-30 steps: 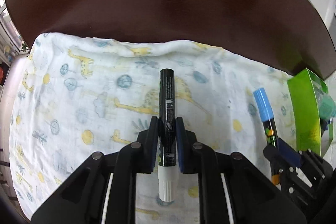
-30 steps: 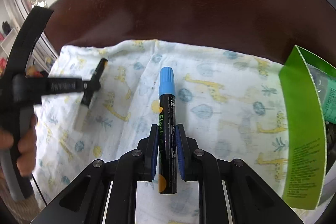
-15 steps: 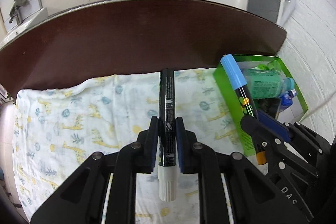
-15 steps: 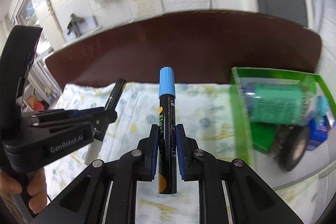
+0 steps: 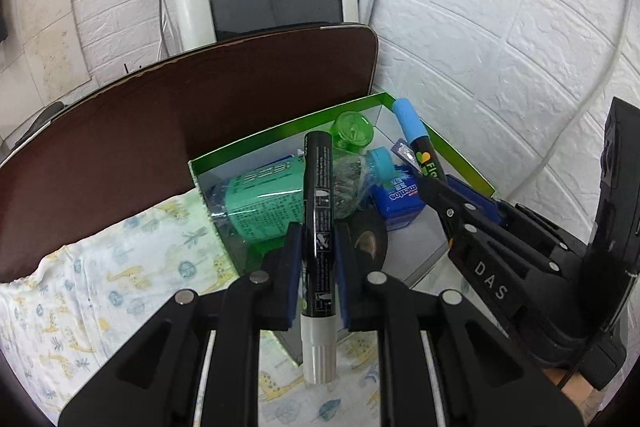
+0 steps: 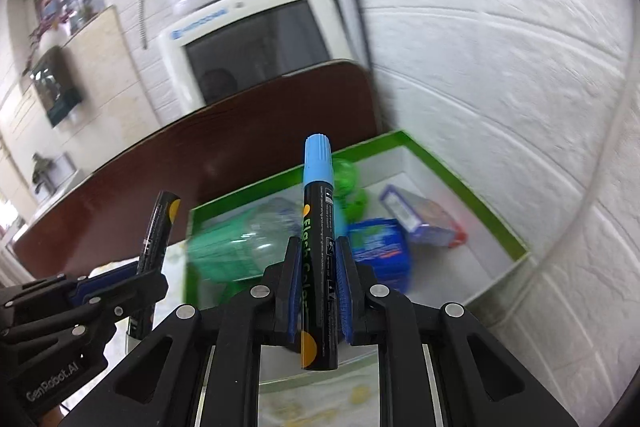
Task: Organize rigid objects
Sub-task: 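Carry both markers into the green box and release them with both tools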
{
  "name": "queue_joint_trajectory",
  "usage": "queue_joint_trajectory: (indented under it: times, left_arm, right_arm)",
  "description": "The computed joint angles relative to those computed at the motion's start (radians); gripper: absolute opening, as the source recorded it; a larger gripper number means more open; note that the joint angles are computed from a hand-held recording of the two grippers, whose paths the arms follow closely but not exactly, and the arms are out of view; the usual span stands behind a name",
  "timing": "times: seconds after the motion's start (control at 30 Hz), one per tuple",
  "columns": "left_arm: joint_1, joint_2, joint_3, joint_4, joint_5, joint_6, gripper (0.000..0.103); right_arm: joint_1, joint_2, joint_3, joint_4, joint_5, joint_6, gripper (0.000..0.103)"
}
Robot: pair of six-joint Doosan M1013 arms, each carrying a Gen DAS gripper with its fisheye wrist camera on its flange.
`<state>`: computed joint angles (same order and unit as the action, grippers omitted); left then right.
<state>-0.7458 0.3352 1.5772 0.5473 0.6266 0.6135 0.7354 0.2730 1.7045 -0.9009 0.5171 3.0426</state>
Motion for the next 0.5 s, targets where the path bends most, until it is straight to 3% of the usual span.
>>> queue_joint_trajectory:
  times: [0.17, 0.5]
  left_arm:
    - [-0.024, 0.031, -0.030, 0.059, 0.051, -0.019, 0.014]
    - [-0.024, 0.077, -0.063, 0.083, 0.142, -0.008, 0.014]
  right_arm:
    - [-0.024, -0.006, 0.018, -0.013, -0.024, 0.028, 0.017]
    - [-0.056, 0.031, 0.007, 0.035, -0.055, 0.005, 0.017]
